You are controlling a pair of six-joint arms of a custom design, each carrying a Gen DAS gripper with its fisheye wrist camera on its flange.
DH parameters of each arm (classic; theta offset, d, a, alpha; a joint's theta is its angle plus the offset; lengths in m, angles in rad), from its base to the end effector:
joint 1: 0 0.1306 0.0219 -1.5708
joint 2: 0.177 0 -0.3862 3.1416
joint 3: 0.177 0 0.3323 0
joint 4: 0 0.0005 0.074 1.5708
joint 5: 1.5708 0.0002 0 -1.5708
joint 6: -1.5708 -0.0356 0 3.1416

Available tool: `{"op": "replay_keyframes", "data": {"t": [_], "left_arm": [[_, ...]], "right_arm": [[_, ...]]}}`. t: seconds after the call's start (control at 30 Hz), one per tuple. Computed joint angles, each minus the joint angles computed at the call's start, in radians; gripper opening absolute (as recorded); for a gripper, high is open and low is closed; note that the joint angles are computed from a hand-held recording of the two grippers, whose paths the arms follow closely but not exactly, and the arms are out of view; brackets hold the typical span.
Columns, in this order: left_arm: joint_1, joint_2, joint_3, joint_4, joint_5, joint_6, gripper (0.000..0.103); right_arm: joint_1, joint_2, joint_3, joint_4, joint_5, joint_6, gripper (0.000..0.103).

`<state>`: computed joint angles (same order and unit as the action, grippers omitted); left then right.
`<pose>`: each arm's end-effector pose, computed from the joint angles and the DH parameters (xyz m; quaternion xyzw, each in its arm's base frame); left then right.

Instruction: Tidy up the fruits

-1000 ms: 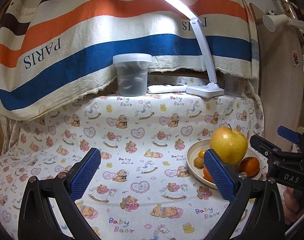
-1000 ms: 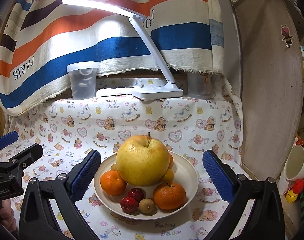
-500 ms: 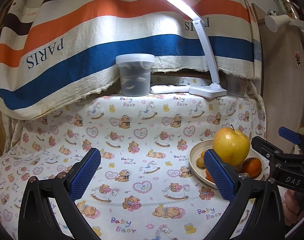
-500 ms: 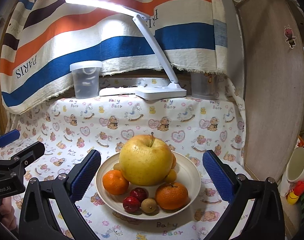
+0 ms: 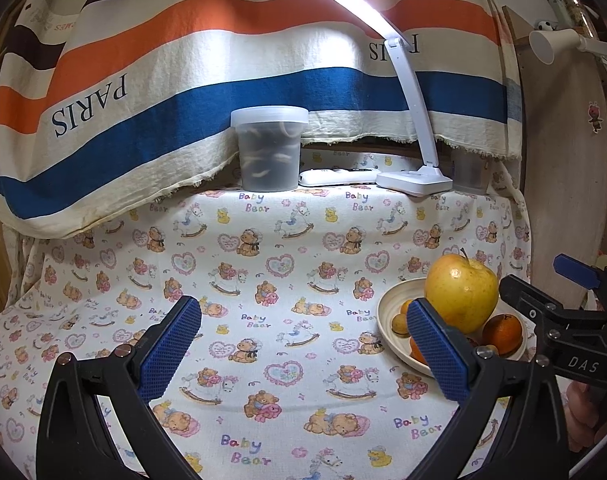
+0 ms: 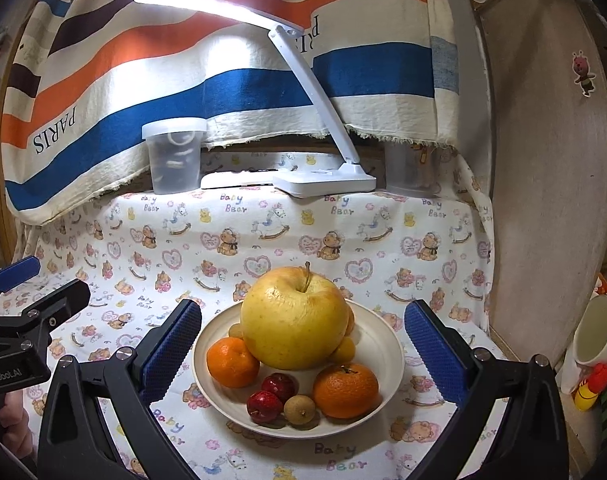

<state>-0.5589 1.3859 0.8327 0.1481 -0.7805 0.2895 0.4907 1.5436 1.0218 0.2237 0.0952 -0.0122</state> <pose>0.3460 -0.1875 0.3029 -0.1038 0.7933 0.0799 0.5946 0.4183 0.2191 0.3145 -0.1629 0.7872 0.1106 0.5844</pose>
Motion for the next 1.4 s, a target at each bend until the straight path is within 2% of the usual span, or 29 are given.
{"op": "replay_keyframes", "data": {"t": [0.27,1.4], "left_arm": [[0.003,-0.001,-0.001,0.002,0.023,-0.001,0.102],[0.001,-0.005,-0.001,-0.004,-0.002,-0.007,0.102]], "right_arm": [[-0.001,0.002,0.004,-0.009,0.001,0.001,0.102],[-0.003,-0.008,0.0,-0.007,0.004,0.001,0.103]]}}
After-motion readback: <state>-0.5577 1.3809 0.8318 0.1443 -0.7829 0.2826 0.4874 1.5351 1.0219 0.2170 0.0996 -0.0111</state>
